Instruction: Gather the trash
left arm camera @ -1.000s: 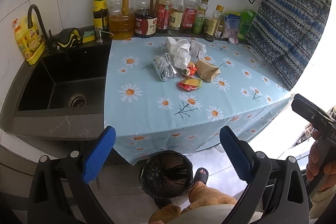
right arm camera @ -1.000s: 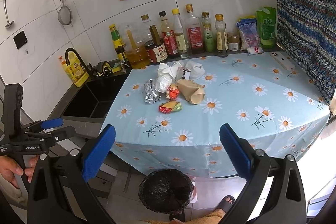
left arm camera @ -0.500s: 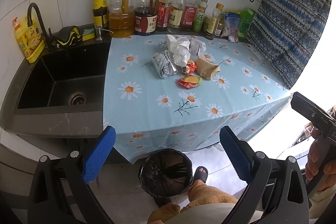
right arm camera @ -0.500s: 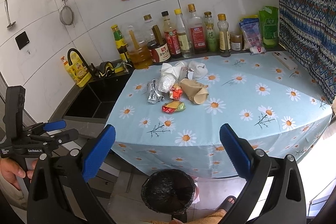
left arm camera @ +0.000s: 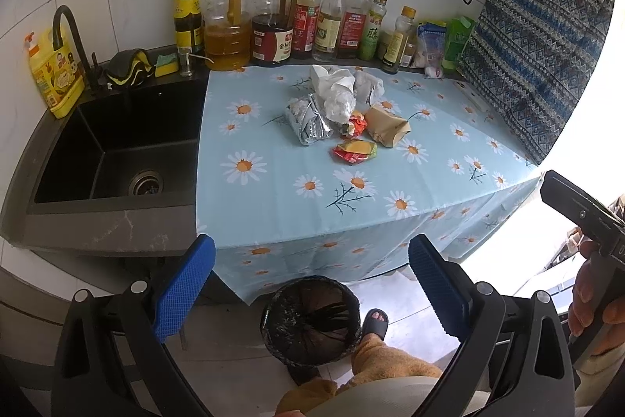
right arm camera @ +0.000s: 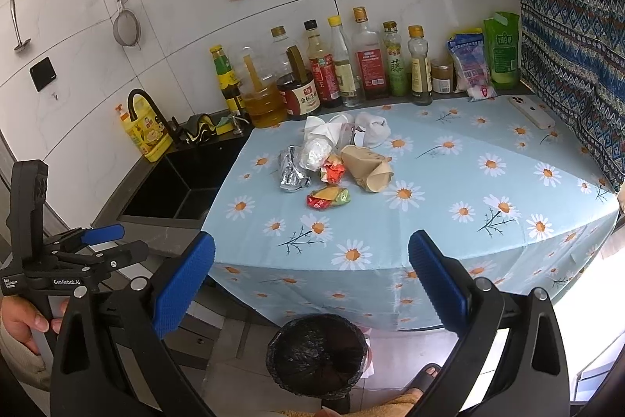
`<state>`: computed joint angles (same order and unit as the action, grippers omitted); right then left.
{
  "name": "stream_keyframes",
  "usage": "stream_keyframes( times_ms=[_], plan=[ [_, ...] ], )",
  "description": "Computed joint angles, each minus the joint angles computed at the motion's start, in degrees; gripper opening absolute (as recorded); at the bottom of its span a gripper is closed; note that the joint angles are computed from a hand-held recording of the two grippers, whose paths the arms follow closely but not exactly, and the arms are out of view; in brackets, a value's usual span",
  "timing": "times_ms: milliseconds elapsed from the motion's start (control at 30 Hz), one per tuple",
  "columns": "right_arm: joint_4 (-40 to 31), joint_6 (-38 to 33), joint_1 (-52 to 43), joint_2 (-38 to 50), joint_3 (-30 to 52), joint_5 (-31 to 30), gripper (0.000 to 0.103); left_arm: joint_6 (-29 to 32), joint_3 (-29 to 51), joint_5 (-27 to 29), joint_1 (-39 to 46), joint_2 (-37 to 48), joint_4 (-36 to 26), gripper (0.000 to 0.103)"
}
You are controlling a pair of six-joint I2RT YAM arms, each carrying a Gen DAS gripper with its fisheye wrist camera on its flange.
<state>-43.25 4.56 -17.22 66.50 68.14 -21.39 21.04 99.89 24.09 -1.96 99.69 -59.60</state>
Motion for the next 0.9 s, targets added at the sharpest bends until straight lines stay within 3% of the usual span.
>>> stream_keyframes(
  times_ms=[500,900],
  plan=[
    [-0.56,2.1,3.91,-2.05,-0.42,4.59,0.098,1.63,1.71,2.09,1.67,1.12,-1.7,0.096],
    [-1.62,2.76,2.06,-0.92,-0.59,3.28,0.098,0.22,4.74,1.34,1.17,4.41,-3.23,0.096]
  ],
)
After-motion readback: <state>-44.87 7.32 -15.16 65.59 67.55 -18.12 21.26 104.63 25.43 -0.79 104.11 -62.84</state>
